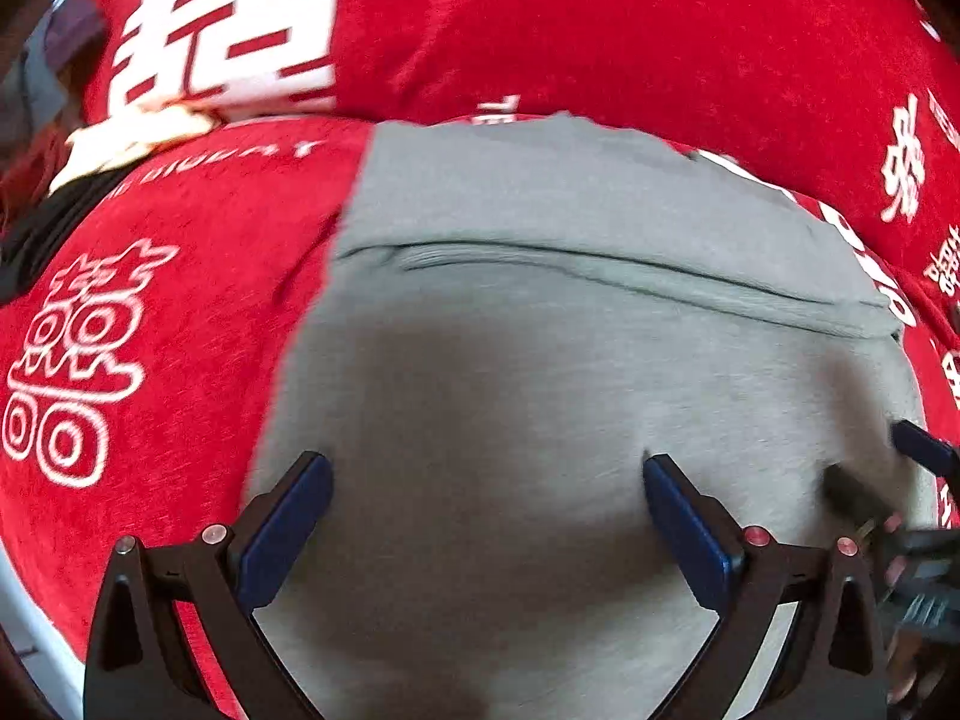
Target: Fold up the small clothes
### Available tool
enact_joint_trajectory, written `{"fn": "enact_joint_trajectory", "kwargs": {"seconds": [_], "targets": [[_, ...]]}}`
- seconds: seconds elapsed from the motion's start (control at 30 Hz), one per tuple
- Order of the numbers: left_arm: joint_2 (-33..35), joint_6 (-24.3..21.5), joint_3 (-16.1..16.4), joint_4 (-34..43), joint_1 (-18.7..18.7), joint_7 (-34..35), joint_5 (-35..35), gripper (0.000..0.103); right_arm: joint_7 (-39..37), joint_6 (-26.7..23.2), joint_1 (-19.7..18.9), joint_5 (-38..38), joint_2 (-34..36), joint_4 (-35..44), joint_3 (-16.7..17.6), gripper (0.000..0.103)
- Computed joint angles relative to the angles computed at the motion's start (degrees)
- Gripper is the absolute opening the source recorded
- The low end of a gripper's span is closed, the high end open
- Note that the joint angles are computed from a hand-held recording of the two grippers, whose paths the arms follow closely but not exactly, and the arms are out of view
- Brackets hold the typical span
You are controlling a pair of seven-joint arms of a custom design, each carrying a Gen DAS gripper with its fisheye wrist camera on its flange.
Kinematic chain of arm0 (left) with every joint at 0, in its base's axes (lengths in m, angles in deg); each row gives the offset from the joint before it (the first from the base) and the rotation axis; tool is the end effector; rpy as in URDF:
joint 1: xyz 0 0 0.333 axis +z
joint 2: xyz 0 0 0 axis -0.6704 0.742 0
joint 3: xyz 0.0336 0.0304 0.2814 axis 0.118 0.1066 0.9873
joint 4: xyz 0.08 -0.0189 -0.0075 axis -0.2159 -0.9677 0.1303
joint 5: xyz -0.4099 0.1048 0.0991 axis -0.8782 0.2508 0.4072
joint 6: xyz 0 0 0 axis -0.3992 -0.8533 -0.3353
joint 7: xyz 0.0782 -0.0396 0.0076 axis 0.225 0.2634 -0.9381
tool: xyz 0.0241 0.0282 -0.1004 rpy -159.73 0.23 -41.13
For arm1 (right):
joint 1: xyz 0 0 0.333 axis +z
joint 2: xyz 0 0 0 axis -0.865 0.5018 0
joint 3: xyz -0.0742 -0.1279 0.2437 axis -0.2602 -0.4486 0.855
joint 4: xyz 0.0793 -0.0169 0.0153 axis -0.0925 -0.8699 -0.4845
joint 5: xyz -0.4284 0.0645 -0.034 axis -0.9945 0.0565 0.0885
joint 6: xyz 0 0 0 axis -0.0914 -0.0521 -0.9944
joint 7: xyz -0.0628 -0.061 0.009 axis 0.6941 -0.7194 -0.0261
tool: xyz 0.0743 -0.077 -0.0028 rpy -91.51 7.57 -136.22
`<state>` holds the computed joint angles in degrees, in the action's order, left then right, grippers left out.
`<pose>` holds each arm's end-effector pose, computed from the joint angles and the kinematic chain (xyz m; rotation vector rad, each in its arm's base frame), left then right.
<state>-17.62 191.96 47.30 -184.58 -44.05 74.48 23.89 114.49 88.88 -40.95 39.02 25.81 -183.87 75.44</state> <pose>0.5917 -0.1061 0.5413 -1.8784 2.1085 -0.5988 0.5569 0.2572 0.5244 -1.8791 1.9876 -0.5444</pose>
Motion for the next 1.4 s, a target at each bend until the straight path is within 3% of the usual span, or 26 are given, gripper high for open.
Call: {"fn": "enact_joint_trajectory", "kwargs": {"seconds": [0.13,0.2,0.23,0.3,0.37,0.47,0.63,0.7,0.93,1.0,1.07,1.13,1.23,1.4], "targets": [[-1.25,-1.41,1.67,-1.04,1.27,3.32,-2.09,0.103,2.85,-0.75,-1.38,-0.88,-8.27,-8.24,-1.69,0.101],[-2.49,-1.85,1.96,-1.94,2.13,3.2,-1.24,0.103,6.21,-6.52,-3.25,-2.76,-11.99,-10.31,-0.11,0.102],[-3.26,-2.44,2.27,-2.31,2.48,2.77,-1.8,0.103,6.74,-6.5,-3.37,-2.04,-13.66,-11.58,-0.36,0.102],[-4.97,-1.75,0.93,-3.34,4.07,-3.57,3.49,0.103,8.7,-5.37,-3.76,-1.93,-17.66,-14.54,-0.1,0.102],[-5.77,-1.82,1.19,-3.57,3.53,-3.94,1.27,0.103,9.06,-3.66,-2.94,-1.44,-18.85,-15.1,0.75,0.102],[-5.81,-3.8,0.34,-2.98,1.03,-1.04,-1.9,0.103,1.76,-2.72,0.41,0.34,-13.81,-10.59,1.78,0.102],[-5.77,-2.36,-2.55,-4.92,-1.94,1.1,1.43,0.103,-7.72,-2.54,3.01,1.76,-7.03,-6.02,2.15,0.102],[-6.86,1.01,-1.72,-7.02,-2.53,3.02,0.03,0.103,-8.77,0.75,2.81,4.52,-8.25,-8.18,0.72,0.102],[-8.91,-3.2,2.33,-8.3,0.29,7.54,-4.53,0.103,-7.04,-1.29,-1.28,4.22,-19.11,-17.13,-1.07,0.102],[-11.48,-3.03,1.4,-10.18,2.09,6.05,-0.77,0.103,-4.51,-6.56,-2.84,0.72,-21.26,-17.4,0.95,0.102],[-14.32,-0.58,-0.13,-12.88,3.81,3.06,4.03,0.103,-5.84,-5.3,-1.83,2.16,-24.13,-19.55,0.02,0.102],[-16.09,-0.59,1.13,-14.0,2.7,4.26,0.99,0.103,-7.29,-3.43,-0.66,3.28,-24.85,-19.87,0.01,0.102],[-17.11,-2.84,2.5,-14.26,-0.67,8.47,-6.34,0.103,-12.68,0.5,2.67,5.49,-21.72,-17.45,0.48,0.102],[-16.16,-1.27,-0.69,-15.21,-2.64,11.7,-5.48,0.103,-19.1,-0.57,5.33,4.49,-12.61,-11.53,3.19,0.102]]}}
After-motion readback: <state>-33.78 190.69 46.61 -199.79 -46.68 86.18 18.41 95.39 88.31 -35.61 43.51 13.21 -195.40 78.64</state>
